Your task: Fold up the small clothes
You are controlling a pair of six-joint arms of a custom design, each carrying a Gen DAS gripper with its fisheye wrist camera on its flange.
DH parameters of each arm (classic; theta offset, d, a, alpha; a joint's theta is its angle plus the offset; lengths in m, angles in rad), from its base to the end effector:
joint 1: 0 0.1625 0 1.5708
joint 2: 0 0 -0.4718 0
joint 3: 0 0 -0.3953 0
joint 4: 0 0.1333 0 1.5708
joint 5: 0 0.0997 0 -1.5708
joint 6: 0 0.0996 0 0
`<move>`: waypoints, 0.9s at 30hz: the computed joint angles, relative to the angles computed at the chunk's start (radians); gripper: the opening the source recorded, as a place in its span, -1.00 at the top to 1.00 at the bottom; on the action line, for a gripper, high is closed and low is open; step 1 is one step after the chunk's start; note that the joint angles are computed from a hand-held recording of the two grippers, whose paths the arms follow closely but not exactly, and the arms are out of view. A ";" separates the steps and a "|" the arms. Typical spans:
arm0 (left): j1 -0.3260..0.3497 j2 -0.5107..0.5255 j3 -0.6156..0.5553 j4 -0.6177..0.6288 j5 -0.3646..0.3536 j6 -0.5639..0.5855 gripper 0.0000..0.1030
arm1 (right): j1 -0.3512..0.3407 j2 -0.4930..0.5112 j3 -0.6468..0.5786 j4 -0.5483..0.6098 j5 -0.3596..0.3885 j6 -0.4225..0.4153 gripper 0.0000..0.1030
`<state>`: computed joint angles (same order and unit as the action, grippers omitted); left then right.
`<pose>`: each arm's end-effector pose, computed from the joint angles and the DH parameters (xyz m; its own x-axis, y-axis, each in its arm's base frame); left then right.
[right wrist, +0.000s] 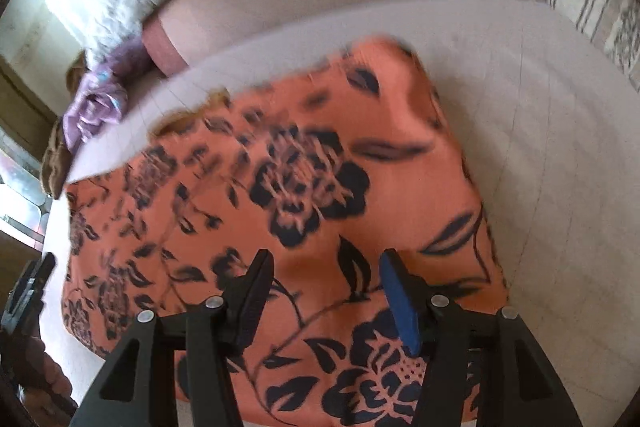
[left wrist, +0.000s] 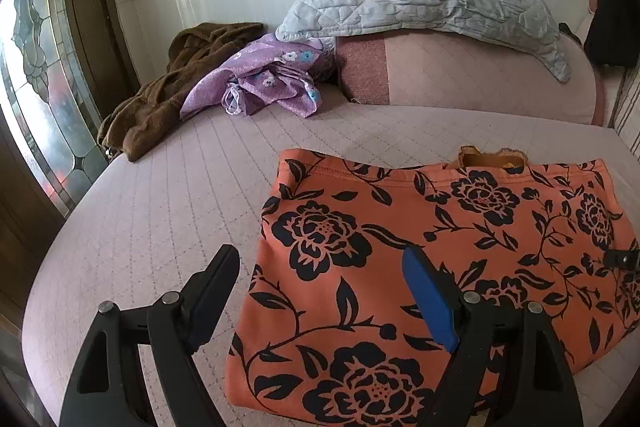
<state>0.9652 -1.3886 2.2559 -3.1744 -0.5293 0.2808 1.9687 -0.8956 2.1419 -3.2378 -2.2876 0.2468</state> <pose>-0.0752 -0.4938 0.3547 -0.5990 -0.0129 -0.8006 0.6118 0.6377 -0.4680 0.2728 -0.4739 0.1283 -0.8612 0.1622 0.4817 -0.1478 0.8269 -0.5425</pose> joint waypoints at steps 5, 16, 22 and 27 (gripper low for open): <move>-0.005 0.008 0.012 -0.042 0.008 0.044 -0.63 | 0.009 -0.010 0.019 -0.026 0.010 0.013 -0.15; 0.010 0.006 0.012 0.005 -0.006 0.020 -0.63 | 0.034 -0.018 0.041 -0.145 -0.023 -0.053 -0.14; 0.099 0.000 -0.068 0.417 -0.042 -0.254 -0.63 | -0.010 -0.028 0.033 -0.057 0.002 0.010 -0.03; 0.088 0.008 -0.054 0.336 -0.030 -0.214 -0.63 | -0.003 -0.028 0.045 -0.138 0.021 -0.017 -0.03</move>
